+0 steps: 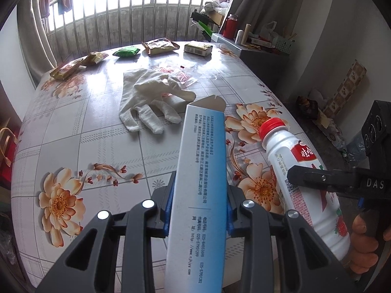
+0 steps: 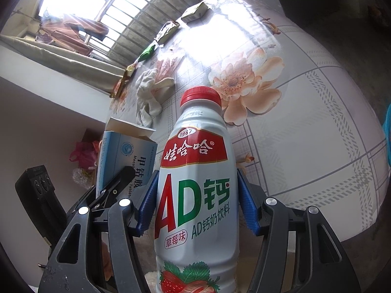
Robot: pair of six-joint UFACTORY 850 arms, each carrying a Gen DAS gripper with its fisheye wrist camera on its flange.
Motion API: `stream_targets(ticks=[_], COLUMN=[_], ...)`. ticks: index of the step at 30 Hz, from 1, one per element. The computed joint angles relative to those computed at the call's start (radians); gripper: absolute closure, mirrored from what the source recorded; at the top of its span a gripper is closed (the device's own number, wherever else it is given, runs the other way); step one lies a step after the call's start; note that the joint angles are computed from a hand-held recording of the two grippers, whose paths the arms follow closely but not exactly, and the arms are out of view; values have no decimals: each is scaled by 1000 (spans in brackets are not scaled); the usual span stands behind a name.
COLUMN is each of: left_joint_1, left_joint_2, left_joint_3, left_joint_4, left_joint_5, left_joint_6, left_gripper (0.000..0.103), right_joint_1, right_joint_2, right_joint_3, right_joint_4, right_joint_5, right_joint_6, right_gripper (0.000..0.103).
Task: Collect trash
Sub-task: 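Lift the box and bottle and carry them toward the blue wastebasket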
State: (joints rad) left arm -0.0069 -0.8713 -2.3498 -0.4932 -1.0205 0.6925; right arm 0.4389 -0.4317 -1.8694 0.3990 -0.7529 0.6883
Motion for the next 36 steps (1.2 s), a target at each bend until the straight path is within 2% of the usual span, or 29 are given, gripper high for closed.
stream_targets(ticks=[9, 15, 26, 30, 36], left_joint_1=[-7, -17, -75, -113, -195], left_joint_2=[58, 108, 192, 207, 201], left_joint_3=[79, 144, 258, 280, 285], left_joint_4=[-8, -12, -44, -94, -145], left_joint_5=[58, 106, 145, 109, 2], left_joint_6=[40, 70, 164, 227, 280], left_gripper=[72, 72, 72, 72, 72], right_joint_1=[-1, -7, -30, -36, -38], right_joint_2=[14, 54, 225, 334, 528], right_joint_3=[7, 60, 281, 414, 646], right_joint_4=[-2, 13, 16, -72, -298], right_joint_5=[34, 79, 221, 273, 308], right_joint_6=[1, -15, 14, 132, 462], right_gripper=[47, 47, 47, 47, 47])
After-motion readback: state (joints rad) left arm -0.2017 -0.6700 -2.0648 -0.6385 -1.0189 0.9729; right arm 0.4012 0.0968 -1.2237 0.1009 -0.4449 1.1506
